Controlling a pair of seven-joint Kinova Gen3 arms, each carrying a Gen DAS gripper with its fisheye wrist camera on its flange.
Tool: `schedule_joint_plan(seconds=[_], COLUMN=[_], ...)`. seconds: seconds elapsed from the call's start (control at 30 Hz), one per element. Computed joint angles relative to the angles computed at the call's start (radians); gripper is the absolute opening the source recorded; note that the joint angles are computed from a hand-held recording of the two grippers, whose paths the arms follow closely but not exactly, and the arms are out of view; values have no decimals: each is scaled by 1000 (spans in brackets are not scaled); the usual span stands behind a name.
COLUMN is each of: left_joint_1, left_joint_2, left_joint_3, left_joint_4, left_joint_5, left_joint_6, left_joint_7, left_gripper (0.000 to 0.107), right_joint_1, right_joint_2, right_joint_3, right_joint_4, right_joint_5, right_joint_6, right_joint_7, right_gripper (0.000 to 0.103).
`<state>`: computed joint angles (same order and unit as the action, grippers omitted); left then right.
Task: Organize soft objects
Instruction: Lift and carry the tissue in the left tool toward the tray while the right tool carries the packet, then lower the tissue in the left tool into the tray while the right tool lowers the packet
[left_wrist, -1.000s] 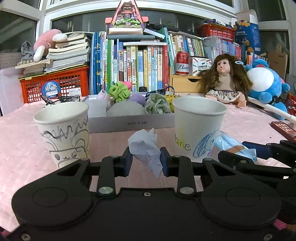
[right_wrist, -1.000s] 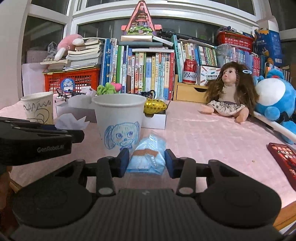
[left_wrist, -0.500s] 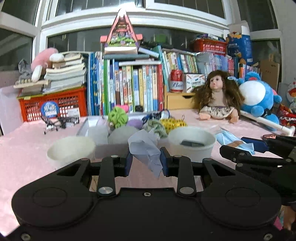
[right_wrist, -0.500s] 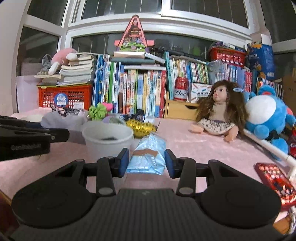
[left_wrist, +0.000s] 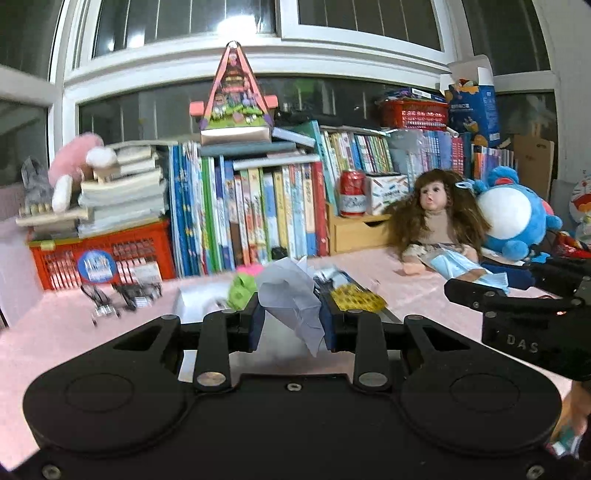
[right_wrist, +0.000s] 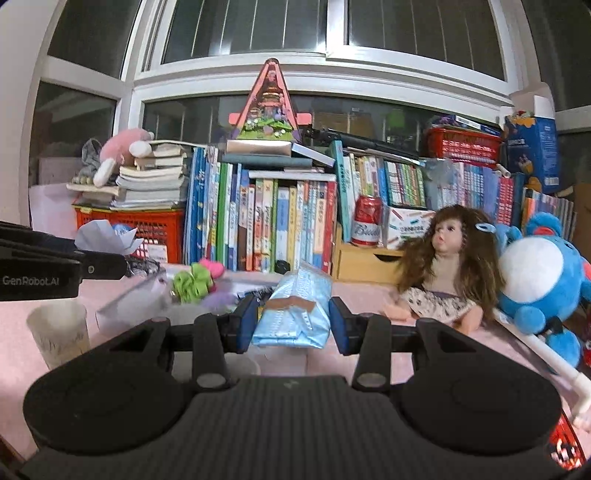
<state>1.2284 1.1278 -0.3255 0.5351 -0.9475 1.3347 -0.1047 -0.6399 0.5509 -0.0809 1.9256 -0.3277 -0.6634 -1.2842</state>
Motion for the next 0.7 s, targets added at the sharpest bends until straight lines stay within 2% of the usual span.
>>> schedule_joint_plan(seconds=[0.17,0.37,0.7], left_joint_1=[-55,-108,-190], left_joint_2=[-79,-51,-45], left_joint_3=[41,39,53], left_joint_4=[56,-53,-130], left_joint_5=[46,77,160], left_joint_6=[-61,12,51], left_joint_7=[-12,-107,-171], left_gripper=[30,30,30], right_joint_1=[41,56,28], right_joint_2=[-1,16,62], right_joint_3=[-22,-22,29], right_joint_4=[-95,-205,-380], right_joint_5=[60,114,168], right_joint_6=[129,259,468], right_joint_7=[-48,-92,-127], right_gripper=[47,47,47])
